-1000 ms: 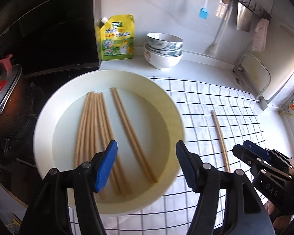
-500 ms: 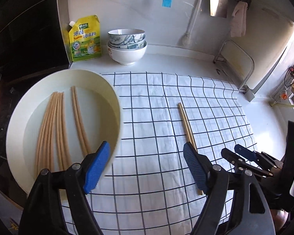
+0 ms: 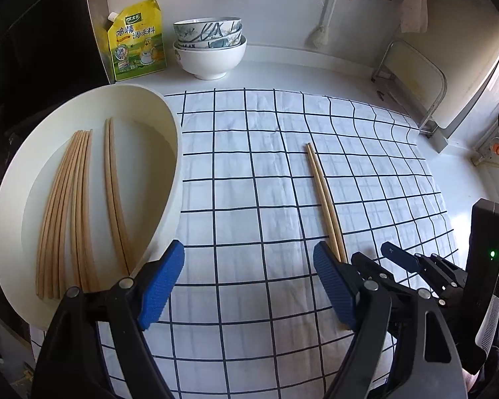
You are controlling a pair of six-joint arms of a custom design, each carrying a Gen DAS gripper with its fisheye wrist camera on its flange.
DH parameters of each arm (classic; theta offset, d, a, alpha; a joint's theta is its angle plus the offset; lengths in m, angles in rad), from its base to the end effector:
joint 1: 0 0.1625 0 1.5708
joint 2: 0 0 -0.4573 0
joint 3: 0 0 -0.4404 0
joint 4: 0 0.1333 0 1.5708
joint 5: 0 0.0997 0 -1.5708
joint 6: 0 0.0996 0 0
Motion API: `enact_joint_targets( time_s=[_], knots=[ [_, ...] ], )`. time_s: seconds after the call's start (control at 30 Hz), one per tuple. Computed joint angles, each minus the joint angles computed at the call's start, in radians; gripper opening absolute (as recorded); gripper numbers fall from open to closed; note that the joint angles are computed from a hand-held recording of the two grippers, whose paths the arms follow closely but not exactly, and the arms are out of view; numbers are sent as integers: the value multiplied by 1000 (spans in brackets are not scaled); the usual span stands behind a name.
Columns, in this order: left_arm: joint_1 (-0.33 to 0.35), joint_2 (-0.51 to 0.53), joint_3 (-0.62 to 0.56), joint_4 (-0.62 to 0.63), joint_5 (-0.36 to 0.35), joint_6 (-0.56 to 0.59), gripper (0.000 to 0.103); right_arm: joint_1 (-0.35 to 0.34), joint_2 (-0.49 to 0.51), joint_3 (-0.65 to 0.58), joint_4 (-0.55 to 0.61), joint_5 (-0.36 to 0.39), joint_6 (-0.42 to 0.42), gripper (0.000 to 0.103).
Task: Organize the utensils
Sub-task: 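Grasp a chopstick with the right tool while the left tool grasps the other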
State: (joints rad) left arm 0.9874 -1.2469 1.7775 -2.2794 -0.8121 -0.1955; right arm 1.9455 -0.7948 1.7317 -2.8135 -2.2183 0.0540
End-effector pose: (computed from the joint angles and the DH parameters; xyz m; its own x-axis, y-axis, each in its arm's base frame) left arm -0.1821 -0.6422 0.3197 -0.7653 0.1329 -0.6298 0.4011 0.8637 -0.3052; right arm 0.3244 -0.6248 0.0883 -0.8264 -0.0748 0.5581 -0.3049 0.8928 -0.3317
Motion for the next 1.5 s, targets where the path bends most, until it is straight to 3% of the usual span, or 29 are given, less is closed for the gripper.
enact_joint_targets(
  time_s=[0.53,0.63,0.73,0.77,0.8,1.0,1.27,1.5],
  knots=[
    [0,-1,5,8,11,-27,81,20,35,6,-52,-60,-104,44],
    [0,2,2,6,13,-32,81,23,41,5,-61,-74,-130,37],
    [-3,6,2,2,16,-36,81,24,42,6,-72,-80,-153,19],
    [-4,7,2,2,17,-38,81,24,41,8,-75,-80,-159,8],
    [-6,8,2,8,18,-46,81,22,39,10,-76,-77,-164,6],
    [-13,17,8,16,3,-70,82,4,9,36,-95,-68,-170,6],
    [-13,75,11,-9,-27,-64,86,-33,-67,113,-145,-112,-167,6],
    [-7,128,10,-44,-10,-67,86,-65,-110,143,-168,-128,-193,6]
  ],
)
